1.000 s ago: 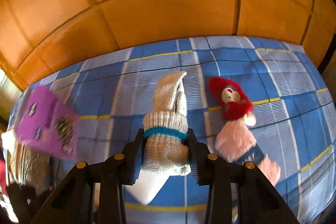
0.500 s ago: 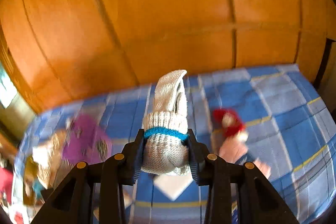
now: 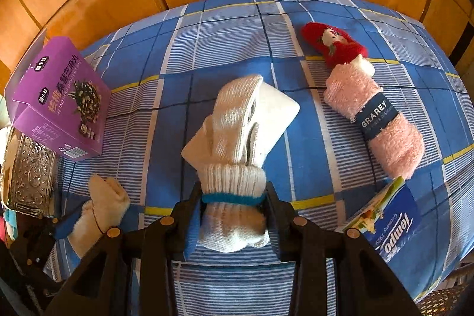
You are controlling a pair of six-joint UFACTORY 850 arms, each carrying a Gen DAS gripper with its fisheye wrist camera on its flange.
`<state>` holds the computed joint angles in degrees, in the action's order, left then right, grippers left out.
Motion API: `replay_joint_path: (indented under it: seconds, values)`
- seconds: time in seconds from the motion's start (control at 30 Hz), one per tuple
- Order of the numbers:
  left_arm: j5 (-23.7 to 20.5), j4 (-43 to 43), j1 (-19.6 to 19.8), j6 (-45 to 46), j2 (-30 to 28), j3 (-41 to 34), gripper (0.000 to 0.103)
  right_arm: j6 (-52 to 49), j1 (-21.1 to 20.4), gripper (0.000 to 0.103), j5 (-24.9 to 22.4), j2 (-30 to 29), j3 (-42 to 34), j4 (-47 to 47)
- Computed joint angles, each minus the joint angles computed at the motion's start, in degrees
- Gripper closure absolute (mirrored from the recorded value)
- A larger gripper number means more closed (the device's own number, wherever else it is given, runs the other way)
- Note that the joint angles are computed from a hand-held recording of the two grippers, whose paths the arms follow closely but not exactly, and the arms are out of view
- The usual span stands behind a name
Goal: Organize soft objects
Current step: 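Carry the bandage roll to the tray and release it with the left gripper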
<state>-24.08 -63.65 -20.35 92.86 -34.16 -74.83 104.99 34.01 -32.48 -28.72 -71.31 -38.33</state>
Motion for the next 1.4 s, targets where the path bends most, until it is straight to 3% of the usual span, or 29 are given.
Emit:
replay_joint_path:
  seconds: [0.2,0.43,0.63,0.77,0.87,1.1,1.4]
  values:
    - [-5.6,-0.7,-0.6,-3.1,0.8,-5.2,0.058,1.1,0.2,0.065,1.0,0.5,0.8,-0.4]
    - [-10.8,5.8,-2.4,-17.3,-4.0,-20.1,0.058,-0.1,0.5,0.065,0.1,0.1,0.1,-0.1]
    - [-8.9,16.6,-1.6,-35.1,-12.8,-39.6,0.058,-3.1,-0.1,0.064,1.4,-0.2,0.0,3.0]
    - [-6.8,25.0,2.2,-47.3,-18.3,-50.4,0.058,-3.6,0.1,0.064,0.2,-0.7,-0.6,2.4]
    - [-6.4,32.9,6.2,-57.3,-21.0,-54.4,0.058,-4.7,0.4,0.064,-1.2,-1.3,-1.5,2.4]
    - [0.3,33.4,15.9,-59.5,-15.9,-40.0,0.057,-6.6,1.1,0.064,-4.2,-2.3,-3.1,2.2]
    - [10.1,21.2,25.5,-46.5,-7.8,-19.3,0.055,-9.0,1.8,0.064,-8.2,-3.9,-5.4,2.1]
